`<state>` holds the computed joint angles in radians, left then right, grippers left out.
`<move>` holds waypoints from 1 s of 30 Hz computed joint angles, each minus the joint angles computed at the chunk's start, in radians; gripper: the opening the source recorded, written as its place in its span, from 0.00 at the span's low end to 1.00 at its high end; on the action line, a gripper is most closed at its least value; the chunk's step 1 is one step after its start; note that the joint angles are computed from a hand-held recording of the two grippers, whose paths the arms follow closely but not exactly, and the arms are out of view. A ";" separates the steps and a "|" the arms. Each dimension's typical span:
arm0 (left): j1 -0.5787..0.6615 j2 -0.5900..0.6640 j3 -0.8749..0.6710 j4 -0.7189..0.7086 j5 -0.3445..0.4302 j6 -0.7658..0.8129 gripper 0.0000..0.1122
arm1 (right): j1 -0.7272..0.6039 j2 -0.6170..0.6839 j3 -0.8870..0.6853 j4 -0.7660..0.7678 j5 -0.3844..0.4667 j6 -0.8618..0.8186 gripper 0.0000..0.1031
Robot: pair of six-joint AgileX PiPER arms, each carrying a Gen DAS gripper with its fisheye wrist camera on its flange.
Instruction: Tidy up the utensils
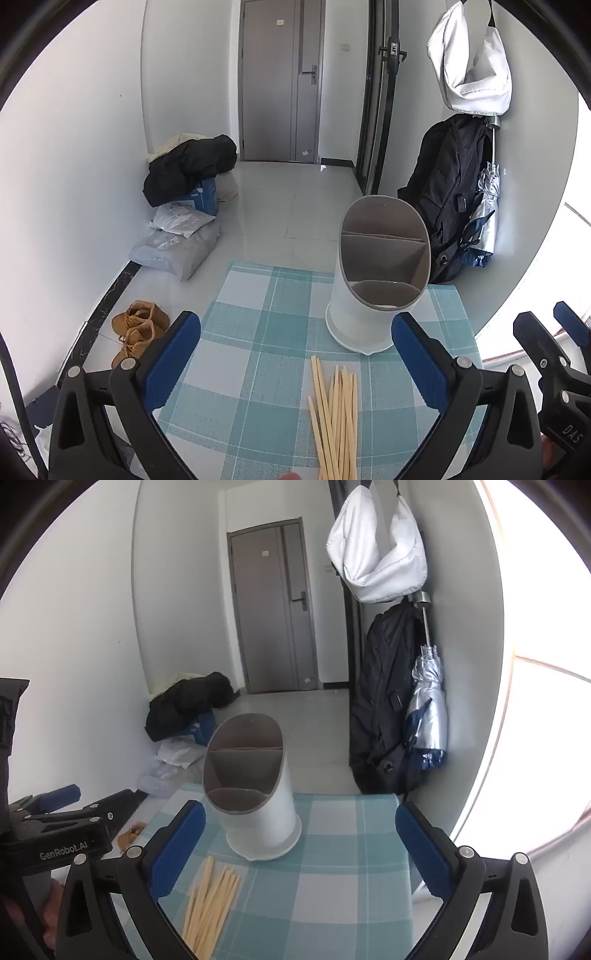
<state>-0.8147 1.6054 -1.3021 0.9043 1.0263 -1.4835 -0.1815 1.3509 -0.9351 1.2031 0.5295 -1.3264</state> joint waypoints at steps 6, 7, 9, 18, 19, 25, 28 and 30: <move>-0.007 -0.018 0.033 0.038 -0.005 -0.047 0.90 | 0.000 0.007 0.003 0.056 -0.014 -0.055 1.00; -0.003 -0.015 0.030 0.030 -0.009 -0.041 0.90 | -0.002 0.004 0.008 0.063 -0.013 -0.062 1.00; -0.004 -0.019 0.035 0.032 -0.003 -0.043 0.90 | -0.008 -0.003 0.017 0.076 -0.008 -0.077 1.00; -0.002 -0.004 0.014 0.025 0.000 -0.019 0.90 | 0.010 0.010 -0.013 -0.028 -0.024 0.023 1.00; -0.002 -0.003 0.013 0.028 0.003 -0.020 0.90 | 0.011 0.010 -0.011 -0.024 -0.028 0.017 1.00; -0.005 0.002 0.015 0.032 0.006 -0.023 0.90 | -0.004 0.005 -0.003 0.030 -0.019 -0.036 1.00; -0.005 0.004 0.014 0.029 0.005 -0.020 0.90 | -0.005 0.003 -0.004 0.022 -0.020 -0.021 1.00; -0.004 0.004 0.016 0.031 0.005 -0.022 0.90 | 0.000 0.003 -0.006 0.006 -0.023 -0.004 1.00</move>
